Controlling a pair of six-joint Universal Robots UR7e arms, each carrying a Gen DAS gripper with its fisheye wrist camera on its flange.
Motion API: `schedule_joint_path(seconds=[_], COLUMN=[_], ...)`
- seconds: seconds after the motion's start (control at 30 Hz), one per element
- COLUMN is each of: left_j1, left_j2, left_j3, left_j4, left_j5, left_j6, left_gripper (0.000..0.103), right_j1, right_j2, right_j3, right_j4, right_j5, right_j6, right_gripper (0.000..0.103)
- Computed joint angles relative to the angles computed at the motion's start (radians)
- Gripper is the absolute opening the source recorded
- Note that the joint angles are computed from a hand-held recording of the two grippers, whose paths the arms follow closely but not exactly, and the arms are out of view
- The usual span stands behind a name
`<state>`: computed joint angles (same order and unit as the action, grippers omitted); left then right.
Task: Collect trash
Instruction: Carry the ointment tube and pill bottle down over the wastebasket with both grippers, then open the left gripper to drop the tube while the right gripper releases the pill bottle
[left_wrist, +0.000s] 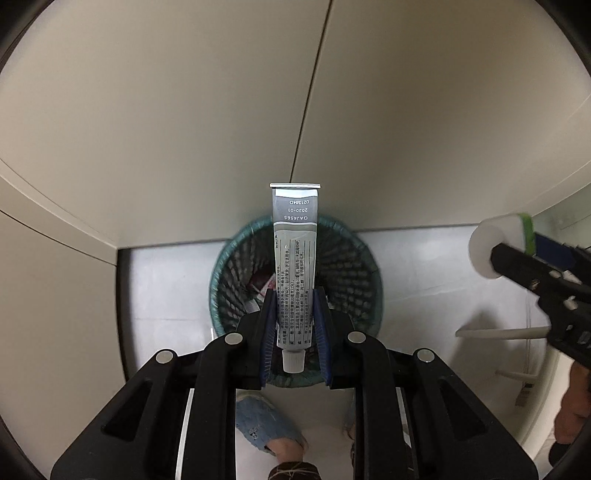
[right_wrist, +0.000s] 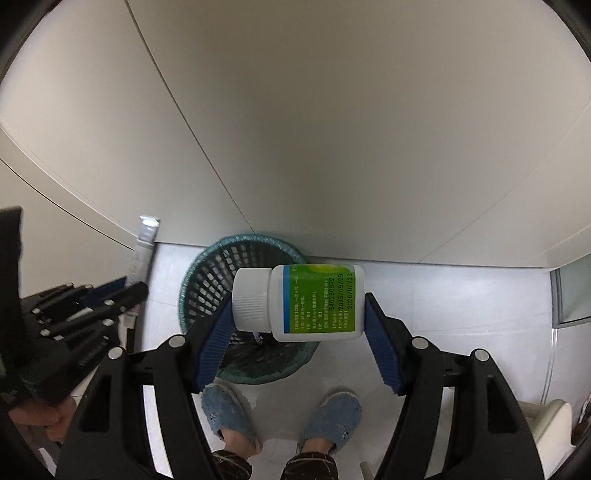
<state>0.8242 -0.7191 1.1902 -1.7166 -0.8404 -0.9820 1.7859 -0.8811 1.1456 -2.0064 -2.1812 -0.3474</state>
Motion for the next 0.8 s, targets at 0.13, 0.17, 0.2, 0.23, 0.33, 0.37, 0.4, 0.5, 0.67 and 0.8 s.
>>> schedule_joint_path(seconds=[0.13, 0.17, 0.2, 0.23, 0.33, 0.37, 0.4, 0.5, 0.67, 0.8], left_j1=[0.043, 0.052, 0.063, 0.072, 0.091, 0.097, 0.101, 0.109, 0.119, 0.109], left_j2=[0.027, 0.030, 0.033, 0.044, 0.059, 0.064, 0.068, 0.088, 0.092, 0.081], left_j3=[0.054, 0.070, 0.083, 0.081, 0.099, 0.105, 0.112, 0.102, 0.101, 0.111], left_j4=[-0.066, -0.083, -0.097, -0.105, -0.135, -0.147, -0.158, -0.168, -0.189, -0.195], left_j5=[-0.015, -0.020, -0.026, -0.030, -0.044, -0.051, -0.057, -0.071, -0.088, -0.074], left_j6=[0.015, 0.015, 0.013, 0.013, 0.018, 0.020, 0.022, 0.032, 0.037, 0.035], left_gripper=[0.019, 0.019, 0.019, 0.019, 0.019, 0.019, 0.019, 0.019, 0.020, 0.027], right_j1=[-0.024, -0.030, -0.033, -0.037, -0.044, -0.044, -0.045, -0.053, -0.057, -0.054], right_j2=[-0.003, -0.003, -0.005, -0.007, -0.003, 0.013, 0.015, 0.015, 0.019, 0.027], right_j3=[0.084, 0.103, 0.117, 0.134, 0.150, 0.131, 0.132, 0.143, 0.151, 0.145], right_j4=[-0.092, -0.109, -0.117, -0.134, -0.142, -0.134, -0.135, -0.141, -0.147, -0.147], right_j5=[-0.008, -0.013, -0.014, -0.017, -0.026, -0.030, -0.033, -0.039, -0.046, -0.045], right_j6=[-0.043, -0.056, -0.067, -0.085, -0.100, -0.097, -0.097, -0.100, -0.112, -0.100], right_gripper=[0.065, 0.065, 0.065, 0.065, 0.065, 0.065, 0.065, 0.065, 0.065, 0.065])
